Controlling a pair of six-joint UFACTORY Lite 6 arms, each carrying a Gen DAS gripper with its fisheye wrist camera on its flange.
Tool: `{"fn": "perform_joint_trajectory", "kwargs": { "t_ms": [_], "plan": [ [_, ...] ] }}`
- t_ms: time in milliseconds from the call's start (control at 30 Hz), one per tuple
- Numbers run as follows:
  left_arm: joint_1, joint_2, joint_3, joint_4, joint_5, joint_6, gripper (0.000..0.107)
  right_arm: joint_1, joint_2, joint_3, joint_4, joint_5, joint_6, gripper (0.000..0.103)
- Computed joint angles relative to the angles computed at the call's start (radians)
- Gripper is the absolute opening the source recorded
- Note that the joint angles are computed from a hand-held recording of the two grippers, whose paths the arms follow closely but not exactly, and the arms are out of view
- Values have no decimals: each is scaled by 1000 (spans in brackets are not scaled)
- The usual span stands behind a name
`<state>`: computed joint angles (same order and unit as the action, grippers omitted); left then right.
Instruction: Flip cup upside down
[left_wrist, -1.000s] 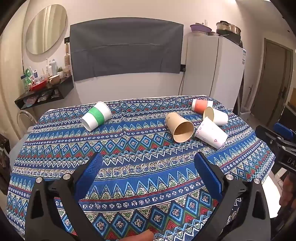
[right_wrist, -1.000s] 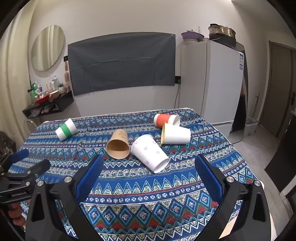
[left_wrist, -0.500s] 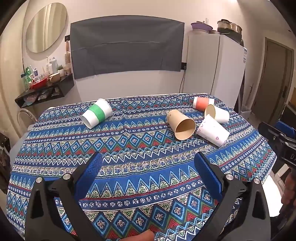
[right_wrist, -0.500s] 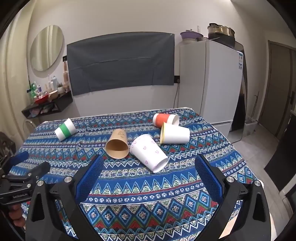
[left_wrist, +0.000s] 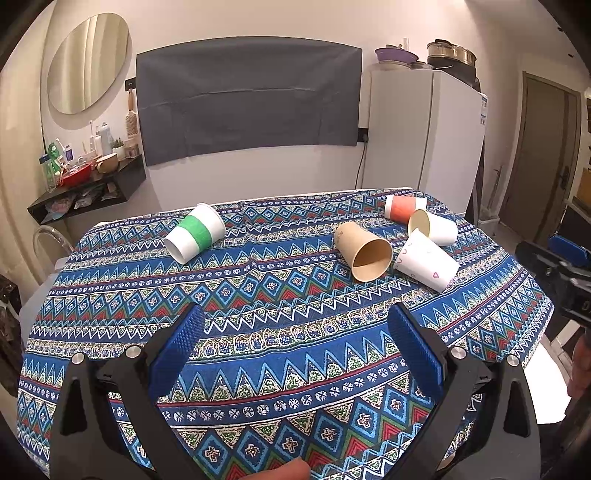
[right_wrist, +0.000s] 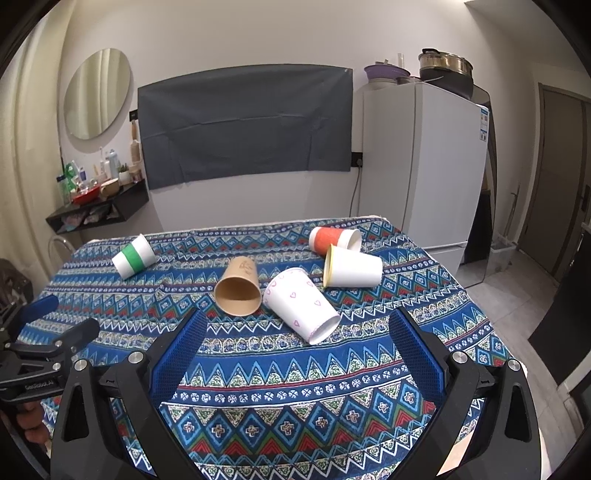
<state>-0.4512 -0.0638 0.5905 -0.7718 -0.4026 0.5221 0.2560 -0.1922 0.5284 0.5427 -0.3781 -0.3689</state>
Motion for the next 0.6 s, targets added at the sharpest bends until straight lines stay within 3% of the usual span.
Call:
{"fn": "perform_joint_trajectory", "kwargs": {
  "t_ms": [200, 600],
  "plan": [
    [34, 31, 5, 107, 7, -106, 97, -11, 2, 5, -53, 3, 55, 95],
    [17, 34, 9, 82, -11, -88, 97, 20, 13, 16, -12, -6, 3, 95]
  ]
}}
